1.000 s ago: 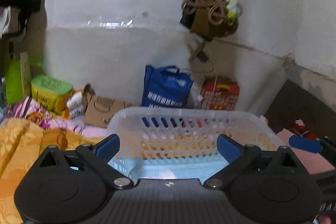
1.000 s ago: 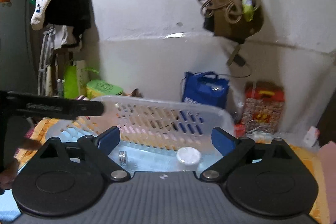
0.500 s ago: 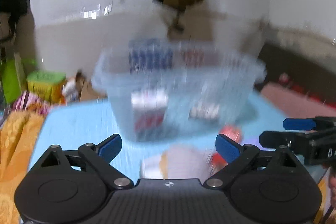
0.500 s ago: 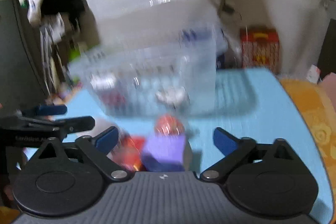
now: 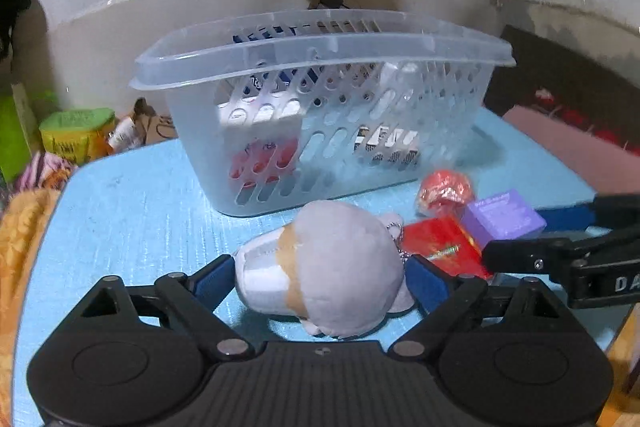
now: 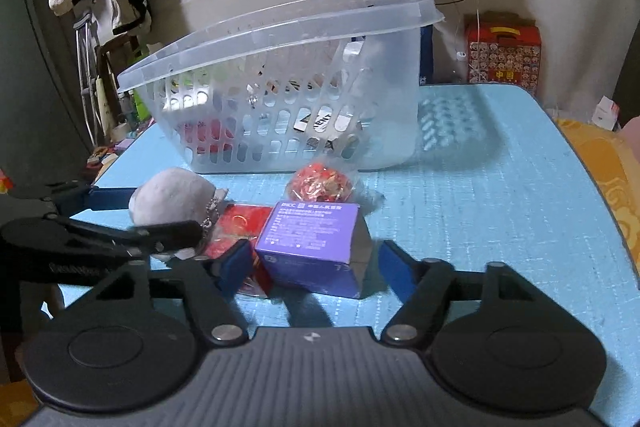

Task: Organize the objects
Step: 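Grasp the grey-white plush toy with the left tool while the right tool grasps the purple box, then carry the plush toy and purple box into the basket and open both tools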

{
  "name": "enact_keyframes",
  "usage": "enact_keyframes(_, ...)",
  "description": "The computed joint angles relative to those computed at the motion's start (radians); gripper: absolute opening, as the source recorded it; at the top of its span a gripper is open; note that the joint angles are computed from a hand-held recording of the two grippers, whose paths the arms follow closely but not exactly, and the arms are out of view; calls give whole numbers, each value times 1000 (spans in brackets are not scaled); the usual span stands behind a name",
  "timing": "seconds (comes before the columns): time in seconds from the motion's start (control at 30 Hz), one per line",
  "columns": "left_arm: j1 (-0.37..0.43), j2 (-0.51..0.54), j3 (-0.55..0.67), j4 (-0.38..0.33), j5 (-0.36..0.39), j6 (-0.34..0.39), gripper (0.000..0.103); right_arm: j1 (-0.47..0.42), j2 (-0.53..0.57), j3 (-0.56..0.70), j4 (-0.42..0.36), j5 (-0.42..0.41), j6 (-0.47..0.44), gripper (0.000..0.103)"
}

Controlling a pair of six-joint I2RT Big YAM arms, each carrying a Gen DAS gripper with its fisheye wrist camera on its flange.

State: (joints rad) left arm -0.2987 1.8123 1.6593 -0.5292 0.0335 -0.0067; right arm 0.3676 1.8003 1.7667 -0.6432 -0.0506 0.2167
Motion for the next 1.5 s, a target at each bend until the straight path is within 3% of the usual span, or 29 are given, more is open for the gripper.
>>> enact_keyframes(0.17,0,20,12,5,14,-6,91,-1,10,1,10,-6,-8,69)
enact_keyframes(0.27,-15,16,-7,43,-21,35,85,-4,2,-12,29,-29,-21,54)
enact_keyframes(0.37,-21,5,-26,68,-45,61,84,4,-12,-23,42,18,-58,54)
enact_keyframes(0.9,-27,-67,-97,205,-58,62,84,-1,-65,-73,143,65,-101,54)
enact_keyframes(1.5,-41,-106,-126,268,-49,56,84,7,-106,-103,214,54,-105,54)
